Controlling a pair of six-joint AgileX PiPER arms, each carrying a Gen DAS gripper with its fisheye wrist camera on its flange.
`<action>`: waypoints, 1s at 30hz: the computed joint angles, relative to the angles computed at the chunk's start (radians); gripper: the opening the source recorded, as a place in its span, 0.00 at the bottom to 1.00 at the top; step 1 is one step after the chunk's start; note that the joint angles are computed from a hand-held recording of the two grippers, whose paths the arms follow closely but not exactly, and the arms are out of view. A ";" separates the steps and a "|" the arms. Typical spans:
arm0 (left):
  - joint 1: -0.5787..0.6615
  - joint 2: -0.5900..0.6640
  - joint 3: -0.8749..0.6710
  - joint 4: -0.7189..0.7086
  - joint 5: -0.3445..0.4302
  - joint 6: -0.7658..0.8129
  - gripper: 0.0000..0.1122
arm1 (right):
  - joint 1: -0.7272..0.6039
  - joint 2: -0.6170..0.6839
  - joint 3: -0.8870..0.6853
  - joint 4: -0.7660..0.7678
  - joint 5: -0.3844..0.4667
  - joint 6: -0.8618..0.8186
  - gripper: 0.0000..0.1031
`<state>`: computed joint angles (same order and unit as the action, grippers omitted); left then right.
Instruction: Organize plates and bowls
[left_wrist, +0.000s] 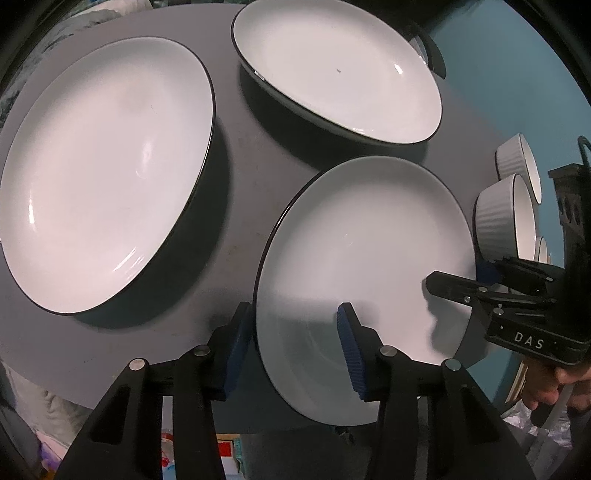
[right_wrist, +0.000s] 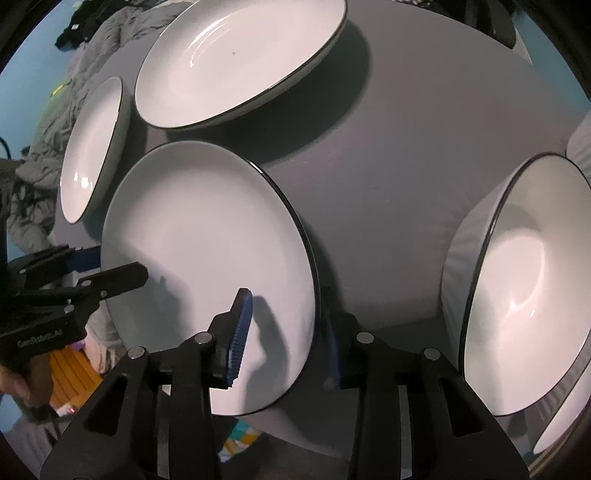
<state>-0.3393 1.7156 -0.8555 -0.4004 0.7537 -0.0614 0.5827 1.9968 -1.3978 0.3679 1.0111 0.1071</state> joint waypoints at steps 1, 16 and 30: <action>0.003 0.002 0.000 0.001 0.003 0.002 0.42 | 0.003 0.008 -0.013 -0.011 0.008 -0.001 0.35; 0.074 -0.026 0.020 -0.001 0.043 0.058 0.40 | -0.011 -0.054 0.091 0.015 -0.063 -0.006 0.30; 0.210 -0.021 0.013 0.000 0.131 0.166 0.20 | -0.046 -0.034 0.094 0.093 -0.042 -0.004 0.16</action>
